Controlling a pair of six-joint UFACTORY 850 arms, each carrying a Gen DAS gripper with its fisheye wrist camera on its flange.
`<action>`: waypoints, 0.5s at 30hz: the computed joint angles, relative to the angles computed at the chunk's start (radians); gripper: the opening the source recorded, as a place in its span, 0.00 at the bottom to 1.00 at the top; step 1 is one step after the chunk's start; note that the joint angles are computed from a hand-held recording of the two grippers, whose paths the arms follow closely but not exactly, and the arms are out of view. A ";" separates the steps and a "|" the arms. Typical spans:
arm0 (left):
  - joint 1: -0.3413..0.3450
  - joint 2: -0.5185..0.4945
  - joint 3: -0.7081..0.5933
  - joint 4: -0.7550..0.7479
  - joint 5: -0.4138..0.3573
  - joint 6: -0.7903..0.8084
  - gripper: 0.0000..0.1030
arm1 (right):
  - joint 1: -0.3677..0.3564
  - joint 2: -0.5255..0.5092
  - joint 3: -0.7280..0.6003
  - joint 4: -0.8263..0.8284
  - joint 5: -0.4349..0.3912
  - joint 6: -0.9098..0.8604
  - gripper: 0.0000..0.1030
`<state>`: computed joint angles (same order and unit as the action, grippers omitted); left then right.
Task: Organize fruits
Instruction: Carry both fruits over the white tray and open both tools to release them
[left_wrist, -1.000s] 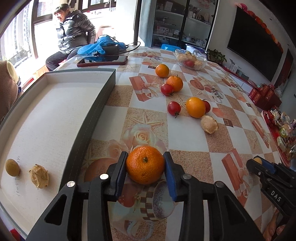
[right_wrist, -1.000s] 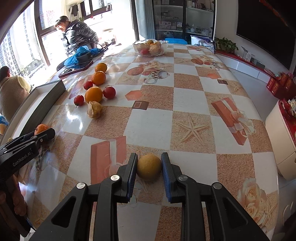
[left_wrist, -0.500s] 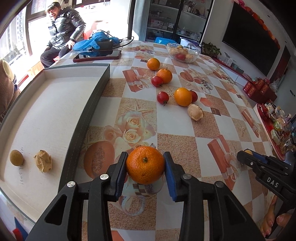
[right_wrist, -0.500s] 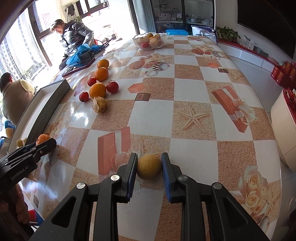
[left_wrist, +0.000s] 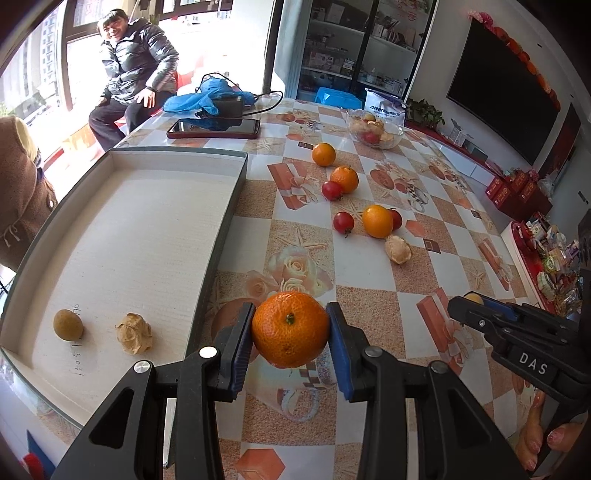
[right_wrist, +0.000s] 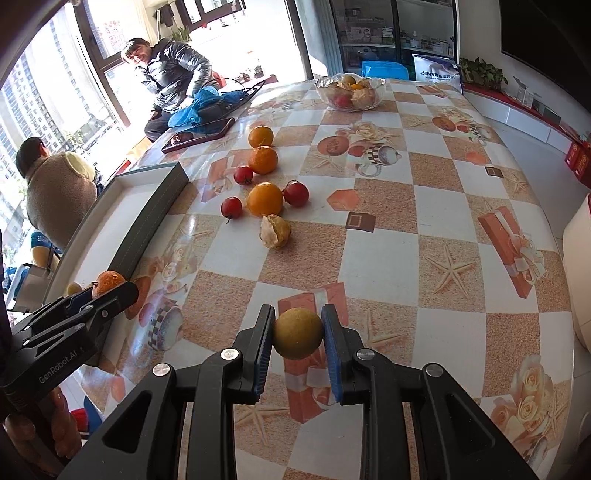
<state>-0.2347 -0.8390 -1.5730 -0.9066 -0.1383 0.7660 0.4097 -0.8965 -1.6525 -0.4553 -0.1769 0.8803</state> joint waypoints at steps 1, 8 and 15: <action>0.003 0.002 0.002 -0.006 0.002 0.006 0.40 | 0.004 -0.007 -0.015 0.028 -0.006 -0.033 0.27; 0.037 0.017 0.015 -0.119 0.010 0.105 0.40 | 0.025 -0.060 -0.130 0.261 -0.056 -0.298 0.27; 0.086 0.032 0.014 0.009 0.051 -0.038 0.40 | 0.041 -0.150 -0.323 0.522 -0.145 -0.583 0.27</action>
<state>-0.1489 -0.8065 -1.5588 -0.8979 -0.0869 0.7277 0.4506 -1.0462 -1.9759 0.0665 -0.3215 0.2971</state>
